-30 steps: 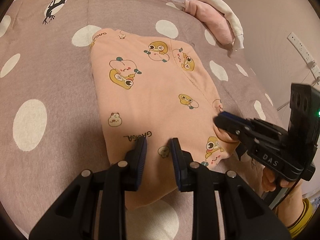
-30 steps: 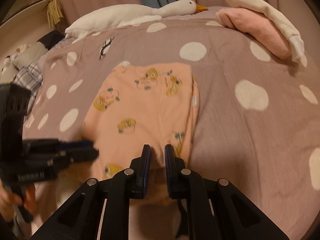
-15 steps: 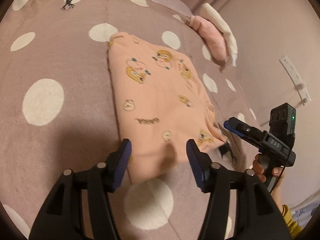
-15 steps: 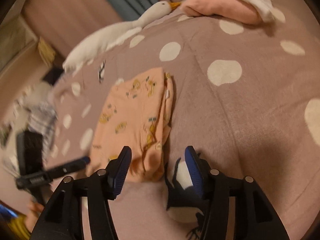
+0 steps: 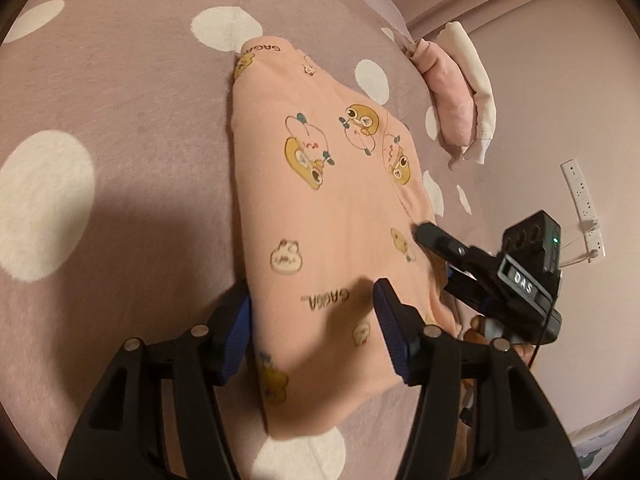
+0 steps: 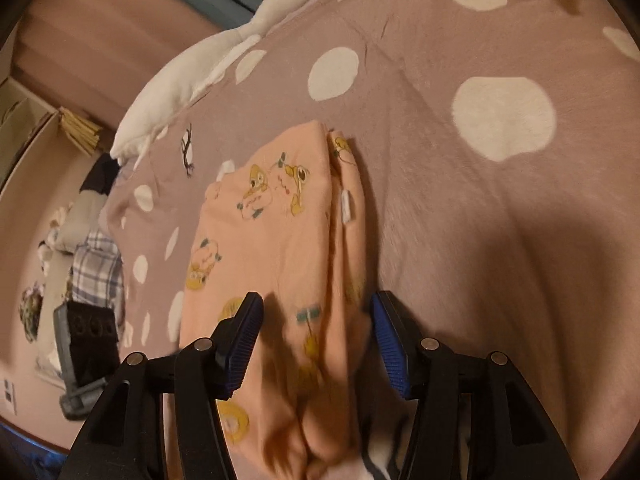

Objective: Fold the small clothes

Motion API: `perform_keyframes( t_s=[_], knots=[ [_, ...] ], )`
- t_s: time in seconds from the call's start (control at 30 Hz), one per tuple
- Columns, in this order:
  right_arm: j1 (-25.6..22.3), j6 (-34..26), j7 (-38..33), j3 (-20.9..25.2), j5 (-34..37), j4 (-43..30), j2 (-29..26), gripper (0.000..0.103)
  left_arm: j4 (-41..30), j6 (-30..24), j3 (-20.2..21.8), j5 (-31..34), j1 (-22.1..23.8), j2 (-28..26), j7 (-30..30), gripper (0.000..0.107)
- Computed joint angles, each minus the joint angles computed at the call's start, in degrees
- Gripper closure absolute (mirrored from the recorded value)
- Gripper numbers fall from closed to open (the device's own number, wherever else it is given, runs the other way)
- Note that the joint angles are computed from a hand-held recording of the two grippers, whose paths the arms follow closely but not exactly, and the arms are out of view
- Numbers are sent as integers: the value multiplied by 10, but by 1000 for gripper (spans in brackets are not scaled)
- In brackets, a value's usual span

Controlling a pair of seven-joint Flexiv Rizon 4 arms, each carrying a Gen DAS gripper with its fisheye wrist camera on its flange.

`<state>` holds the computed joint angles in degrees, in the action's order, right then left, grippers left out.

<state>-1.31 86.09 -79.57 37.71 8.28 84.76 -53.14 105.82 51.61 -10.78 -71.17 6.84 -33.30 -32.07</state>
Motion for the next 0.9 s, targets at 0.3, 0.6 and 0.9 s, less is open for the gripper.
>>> perform_keyframes(
  t_s=[0.3,0.6,0.9],
  knots=[
    [35,7,-16,-22,-7,-11,-2,68,-16,10,-5,23,-14,-8,-10,35],
    [78,85,17,-77,-63,66,49,79,17,17,-9,-15,-7,15,12,77],
    [79,159,56,-72,-115,182,115,79,123,-4,31,-91,-31,113,90,80]
  ],
)
